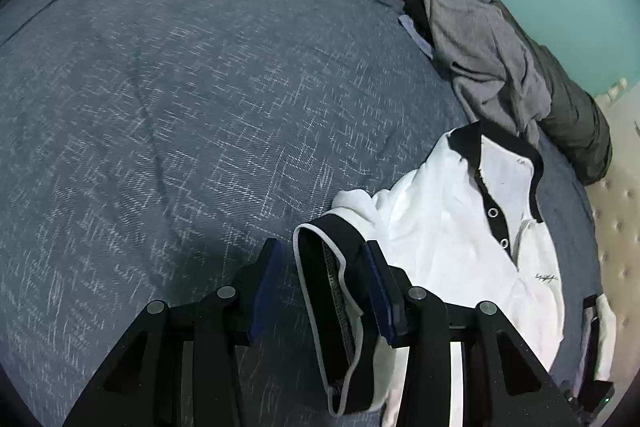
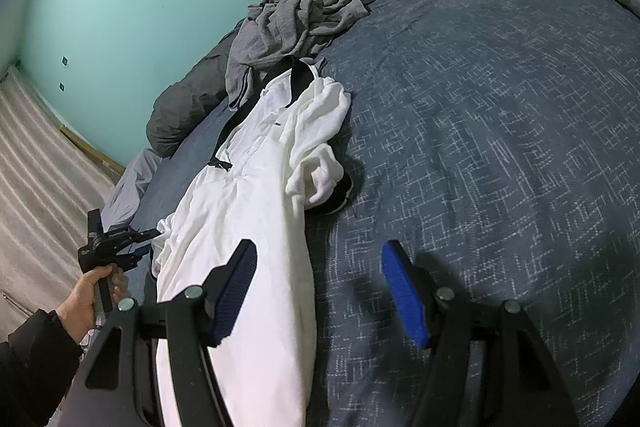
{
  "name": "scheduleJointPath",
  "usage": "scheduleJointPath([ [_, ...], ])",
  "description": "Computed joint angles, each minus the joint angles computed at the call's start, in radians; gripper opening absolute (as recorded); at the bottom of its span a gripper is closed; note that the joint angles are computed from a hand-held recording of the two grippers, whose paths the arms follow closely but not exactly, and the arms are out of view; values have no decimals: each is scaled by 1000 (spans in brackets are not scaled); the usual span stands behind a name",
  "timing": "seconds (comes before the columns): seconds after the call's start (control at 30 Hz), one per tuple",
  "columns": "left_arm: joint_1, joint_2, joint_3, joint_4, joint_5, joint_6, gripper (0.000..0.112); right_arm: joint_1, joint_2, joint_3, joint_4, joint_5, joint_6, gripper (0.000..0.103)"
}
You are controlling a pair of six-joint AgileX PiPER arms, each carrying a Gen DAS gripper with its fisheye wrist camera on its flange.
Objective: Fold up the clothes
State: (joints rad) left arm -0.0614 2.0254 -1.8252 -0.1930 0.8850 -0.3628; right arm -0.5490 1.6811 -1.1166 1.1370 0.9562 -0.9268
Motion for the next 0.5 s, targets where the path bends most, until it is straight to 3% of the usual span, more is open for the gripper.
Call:
scheduleJointPath([
  [0.03, -5, 20, -30, 6, 15, -2, 44, 0, 0, 0, -1, 0, 0, 66],
  [0.1, -15, 35, -55, 31, 29, 2, 5, 1, 0, 1, -3, -1, 0, 66],
  [0.5, 35, -47, -89, 187, 62, -83, 0, 12, -6, 12, -7, -8, -4, 66],
])
